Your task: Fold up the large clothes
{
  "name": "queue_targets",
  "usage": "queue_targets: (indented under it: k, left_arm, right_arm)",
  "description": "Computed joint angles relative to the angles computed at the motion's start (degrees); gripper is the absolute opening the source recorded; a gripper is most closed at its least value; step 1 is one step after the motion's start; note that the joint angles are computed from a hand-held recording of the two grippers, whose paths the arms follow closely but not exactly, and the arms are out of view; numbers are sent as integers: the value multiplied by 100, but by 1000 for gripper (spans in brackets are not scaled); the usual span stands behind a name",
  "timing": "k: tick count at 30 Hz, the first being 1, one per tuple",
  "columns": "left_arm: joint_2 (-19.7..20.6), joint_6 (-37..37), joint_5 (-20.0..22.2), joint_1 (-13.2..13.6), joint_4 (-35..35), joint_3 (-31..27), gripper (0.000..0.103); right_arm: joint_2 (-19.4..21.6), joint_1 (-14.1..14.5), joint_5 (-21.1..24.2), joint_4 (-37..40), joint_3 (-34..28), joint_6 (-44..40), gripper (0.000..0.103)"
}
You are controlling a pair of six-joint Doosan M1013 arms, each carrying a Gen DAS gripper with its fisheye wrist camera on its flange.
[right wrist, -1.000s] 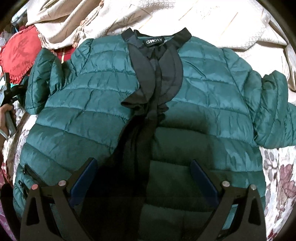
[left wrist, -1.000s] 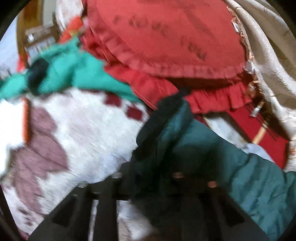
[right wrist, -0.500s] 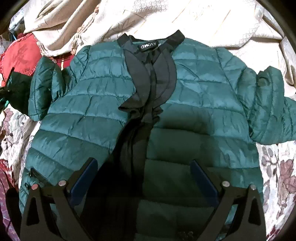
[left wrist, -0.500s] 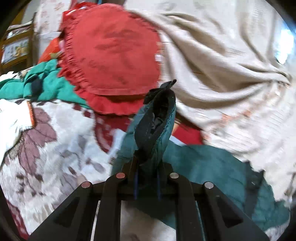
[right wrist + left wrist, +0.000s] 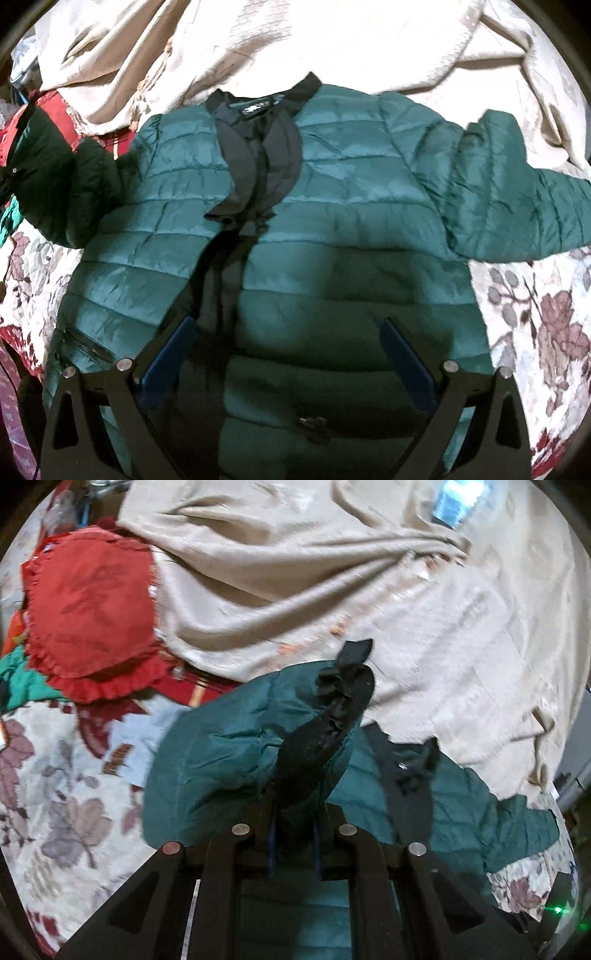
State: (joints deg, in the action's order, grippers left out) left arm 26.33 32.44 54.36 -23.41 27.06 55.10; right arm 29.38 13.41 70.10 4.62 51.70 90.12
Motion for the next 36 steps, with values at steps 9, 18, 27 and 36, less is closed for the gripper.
queue_targets:
  k: [9,18,27,36]
  left_arm:
    - [567,737,234,-184,-742,-753,0]
    - [1136,1202,593,-267,-1354,-1406,0]
    - [1354,1816,528,-246,-2250,-1527,0]
    - [814,2540,-17,-219,-2839,-956,26]
  right_arm:
    - [-58,-131,-41,-90,83,105,102]
    - [-27,-330,-31,55,70,360,102]
    - [-22,-457,65,265,99,500,102]
    - [37,-552,219,1092,2,410,102]
